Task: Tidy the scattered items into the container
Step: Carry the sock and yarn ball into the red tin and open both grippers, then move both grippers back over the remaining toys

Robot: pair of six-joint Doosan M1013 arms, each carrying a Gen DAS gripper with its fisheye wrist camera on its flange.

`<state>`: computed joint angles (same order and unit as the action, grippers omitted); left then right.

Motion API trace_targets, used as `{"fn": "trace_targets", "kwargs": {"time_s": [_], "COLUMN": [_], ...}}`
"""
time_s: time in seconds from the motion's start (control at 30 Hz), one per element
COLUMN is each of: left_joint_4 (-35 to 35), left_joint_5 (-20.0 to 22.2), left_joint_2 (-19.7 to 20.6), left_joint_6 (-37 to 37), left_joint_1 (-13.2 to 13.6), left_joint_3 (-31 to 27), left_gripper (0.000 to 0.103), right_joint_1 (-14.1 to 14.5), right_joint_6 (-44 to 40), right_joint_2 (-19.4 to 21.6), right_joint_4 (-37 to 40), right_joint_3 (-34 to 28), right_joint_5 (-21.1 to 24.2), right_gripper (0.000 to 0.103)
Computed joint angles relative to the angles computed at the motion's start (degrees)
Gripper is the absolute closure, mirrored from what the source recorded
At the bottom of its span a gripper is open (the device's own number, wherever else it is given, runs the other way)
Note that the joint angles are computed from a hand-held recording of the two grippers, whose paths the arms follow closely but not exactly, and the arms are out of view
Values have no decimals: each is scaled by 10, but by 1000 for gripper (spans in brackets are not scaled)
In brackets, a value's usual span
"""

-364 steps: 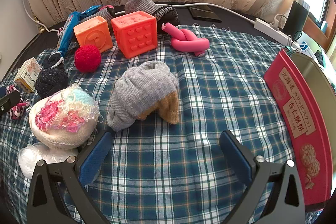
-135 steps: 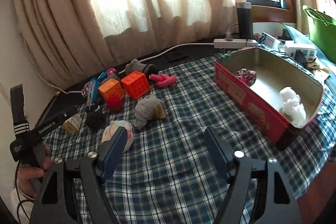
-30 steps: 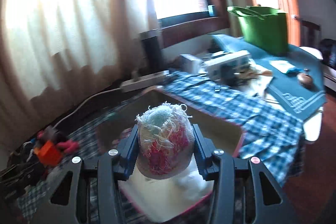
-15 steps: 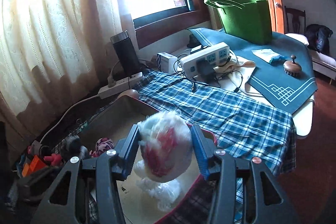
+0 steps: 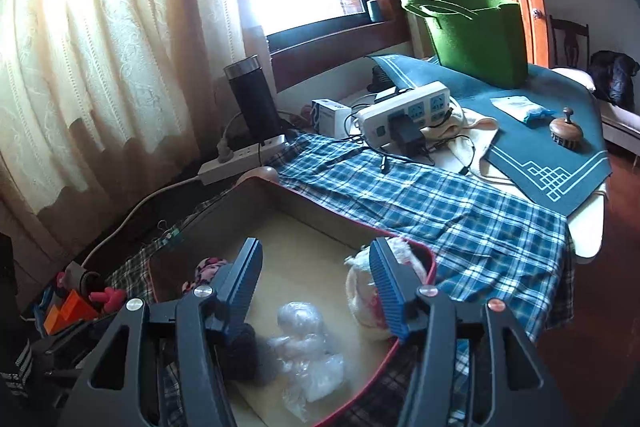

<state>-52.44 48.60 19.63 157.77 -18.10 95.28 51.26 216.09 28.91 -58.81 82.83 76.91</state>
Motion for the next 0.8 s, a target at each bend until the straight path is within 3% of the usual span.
{"fn": "trace_targets", "kwargs": {"time_s": [0.4, 0.5, 0.57, 0.8], "left_joint_4": [15, 15, 18, 44], "left_joint_5": [-31, -40, -48, -73], "left_joint_2": [-19, -22, -22, -16], "left_joint_6": [-11, -16, -24, -83], "left_joint_1": [38, 55, 70, 124], "left_joint_3": [14, 16, 16, 5], "left_gripper": [25, 25, 25, 25], "right_joint_1": [13, 15, 17, 19], "right_joint_6": [-36, -52, -63, -109], "right_joint_2": [17, 23, 29, 55], "right_joint_4": [-28, -32, -34, -33], "right_joint_3": [-31, -42, -52, -96], "right_joint_5": [0, -17, -27, -67], "right_gripper": [32, 30, 24, 24]}}
